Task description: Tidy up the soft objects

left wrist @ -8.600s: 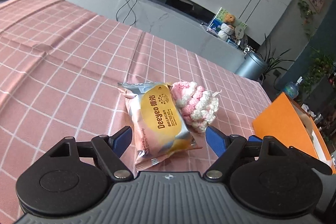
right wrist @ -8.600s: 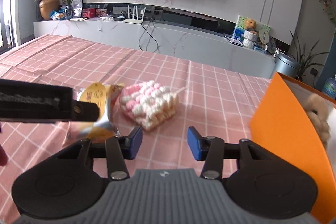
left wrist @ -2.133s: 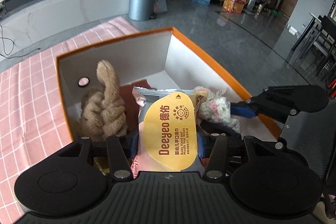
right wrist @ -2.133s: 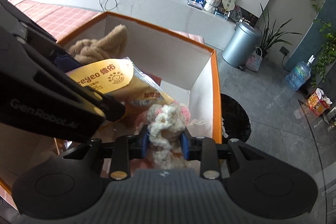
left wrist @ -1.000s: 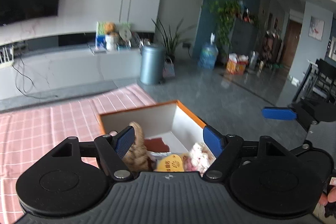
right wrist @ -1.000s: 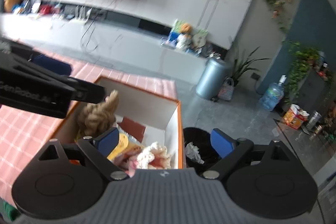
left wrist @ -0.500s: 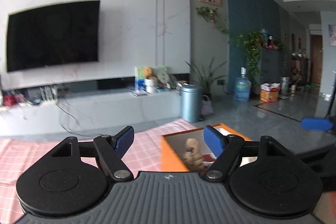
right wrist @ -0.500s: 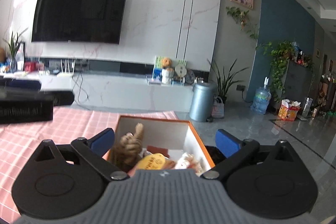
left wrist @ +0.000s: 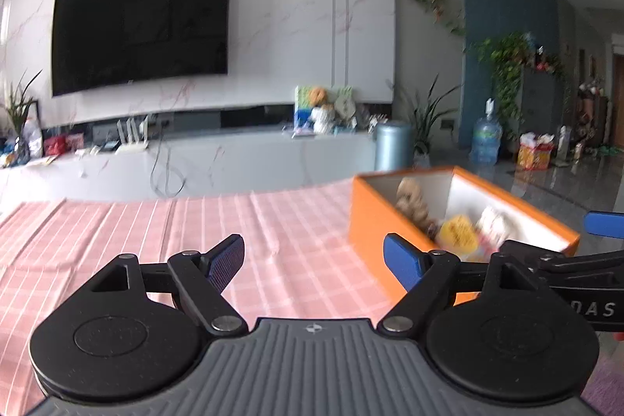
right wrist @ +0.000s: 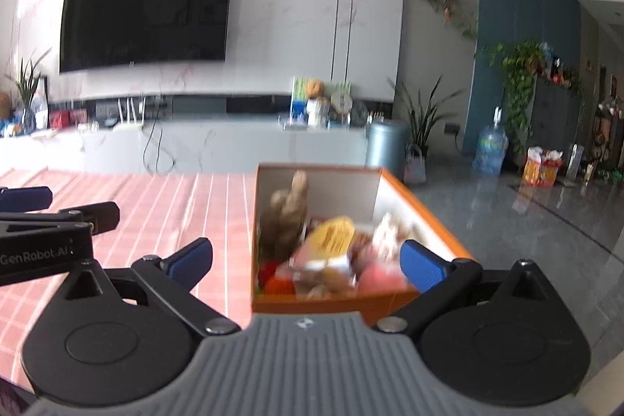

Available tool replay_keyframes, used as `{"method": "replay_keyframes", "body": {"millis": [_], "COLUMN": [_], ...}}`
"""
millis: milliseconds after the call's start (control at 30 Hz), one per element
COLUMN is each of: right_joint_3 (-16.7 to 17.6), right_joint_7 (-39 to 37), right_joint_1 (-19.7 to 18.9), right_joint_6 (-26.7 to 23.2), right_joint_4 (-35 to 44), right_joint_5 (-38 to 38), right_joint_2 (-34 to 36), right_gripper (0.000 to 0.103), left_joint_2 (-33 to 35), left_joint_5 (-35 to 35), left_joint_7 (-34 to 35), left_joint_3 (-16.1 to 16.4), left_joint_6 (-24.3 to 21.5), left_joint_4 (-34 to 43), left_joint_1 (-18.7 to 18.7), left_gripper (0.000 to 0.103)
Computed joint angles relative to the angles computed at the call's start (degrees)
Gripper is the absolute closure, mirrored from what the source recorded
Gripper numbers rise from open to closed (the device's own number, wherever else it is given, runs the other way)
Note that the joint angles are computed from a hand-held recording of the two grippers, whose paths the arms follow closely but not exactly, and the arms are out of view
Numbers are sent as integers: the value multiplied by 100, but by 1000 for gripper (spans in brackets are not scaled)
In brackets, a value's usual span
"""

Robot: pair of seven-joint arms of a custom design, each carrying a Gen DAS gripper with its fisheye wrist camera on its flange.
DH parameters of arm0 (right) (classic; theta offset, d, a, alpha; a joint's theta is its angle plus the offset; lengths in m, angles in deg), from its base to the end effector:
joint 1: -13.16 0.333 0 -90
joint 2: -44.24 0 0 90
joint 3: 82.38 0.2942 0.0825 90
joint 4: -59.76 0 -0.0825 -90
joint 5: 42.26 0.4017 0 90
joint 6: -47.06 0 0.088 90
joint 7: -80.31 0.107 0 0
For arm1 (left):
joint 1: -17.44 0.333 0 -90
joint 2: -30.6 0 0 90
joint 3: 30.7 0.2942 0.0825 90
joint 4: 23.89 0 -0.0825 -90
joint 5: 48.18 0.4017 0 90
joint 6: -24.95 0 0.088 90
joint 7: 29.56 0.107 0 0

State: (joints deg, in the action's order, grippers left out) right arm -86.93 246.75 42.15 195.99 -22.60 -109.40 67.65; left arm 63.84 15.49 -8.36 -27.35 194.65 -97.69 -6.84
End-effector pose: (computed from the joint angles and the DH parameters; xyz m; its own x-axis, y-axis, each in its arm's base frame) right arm 0.6574 0.3306 0.5109 -0.1052 -0.9927 0.0594 -0.4138 -0.0106 -0.9103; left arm 0.6859 -0.3402 0.4867 -0.1890 -0.9820 -0.0011 -0.3515 0.0687 -0.9337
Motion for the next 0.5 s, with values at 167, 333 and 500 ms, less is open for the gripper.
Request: {"method": "replay_keyframes", "body": {"millis": [167, 333, 500], "right_joint_3": [49, 69, 29], "right_joint_7": [-181, -402, -437], "right_joint_1": [27, 24, 60], "right_joint_6": [-159, -193, -205], "right_joint_4": [-31, 7, 23], "right_joint_5": [207, 420, 460], "right_joint_2": [111, 217, 256], "right_gripper": [3, 3, 3], "left_joint_2": [-96, -154, -220], "left_joint_5": [-142, -220, -251], "left_joint_7": [214, 340, 361], "left_joint_3": [-118, -173, -199], "left_joint_6": [-105, -45, -168], "left_joint_4": [-309, -507, -648], "left_joint_1": [89, 150, 145], "left_gripper": [8, 8, 8]}}
